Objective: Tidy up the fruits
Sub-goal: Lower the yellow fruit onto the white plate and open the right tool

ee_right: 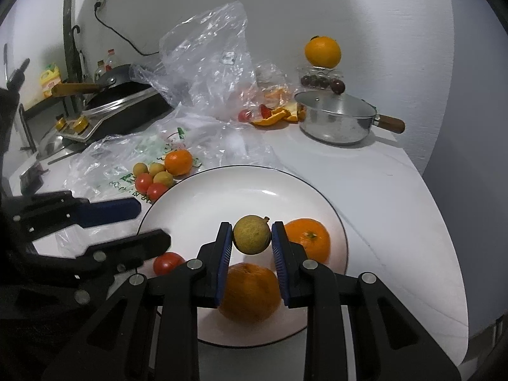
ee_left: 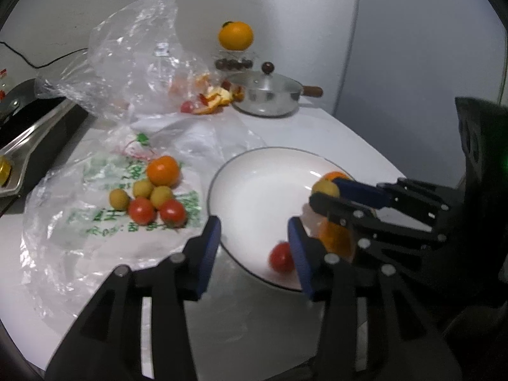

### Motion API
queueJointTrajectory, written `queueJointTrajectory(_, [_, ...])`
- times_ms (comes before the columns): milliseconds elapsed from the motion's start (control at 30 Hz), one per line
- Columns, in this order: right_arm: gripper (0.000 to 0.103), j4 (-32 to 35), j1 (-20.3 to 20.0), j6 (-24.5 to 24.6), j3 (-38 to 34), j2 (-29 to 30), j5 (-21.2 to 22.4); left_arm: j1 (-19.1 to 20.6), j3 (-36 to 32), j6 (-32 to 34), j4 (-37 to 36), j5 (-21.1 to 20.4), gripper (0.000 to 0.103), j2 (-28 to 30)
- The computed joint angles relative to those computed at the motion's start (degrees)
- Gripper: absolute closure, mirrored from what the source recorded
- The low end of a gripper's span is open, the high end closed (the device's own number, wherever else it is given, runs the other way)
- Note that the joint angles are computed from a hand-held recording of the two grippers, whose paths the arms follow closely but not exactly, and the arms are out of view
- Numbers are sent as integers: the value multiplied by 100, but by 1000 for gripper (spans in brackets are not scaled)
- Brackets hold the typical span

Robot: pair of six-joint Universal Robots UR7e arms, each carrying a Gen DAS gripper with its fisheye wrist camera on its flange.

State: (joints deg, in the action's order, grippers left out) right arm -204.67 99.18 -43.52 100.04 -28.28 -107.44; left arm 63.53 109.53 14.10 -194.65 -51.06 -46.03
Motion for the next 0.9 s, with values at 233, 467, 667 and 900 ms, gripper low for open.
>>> queueJointTrajectory(233, [76, 15, 83, 39, -98, 85, -140, 71, 45, 48, -141, 23, 57, -104])
queueJointTrajectory(467, [75, -95, 170, 20, -96, 115, -226, 90, 148, 86, -318, 37, 57, -217])
queueJointTrajectory(667, [75, -117, 276, -17, -121, 164, -255, 110, 280, 111, -477, 43, 57, -343])
queueJointTrajectory(900, [75, -94, 414, -51, -213, 258, -285, 164, 428, 180, -681, 26, 57, -508])
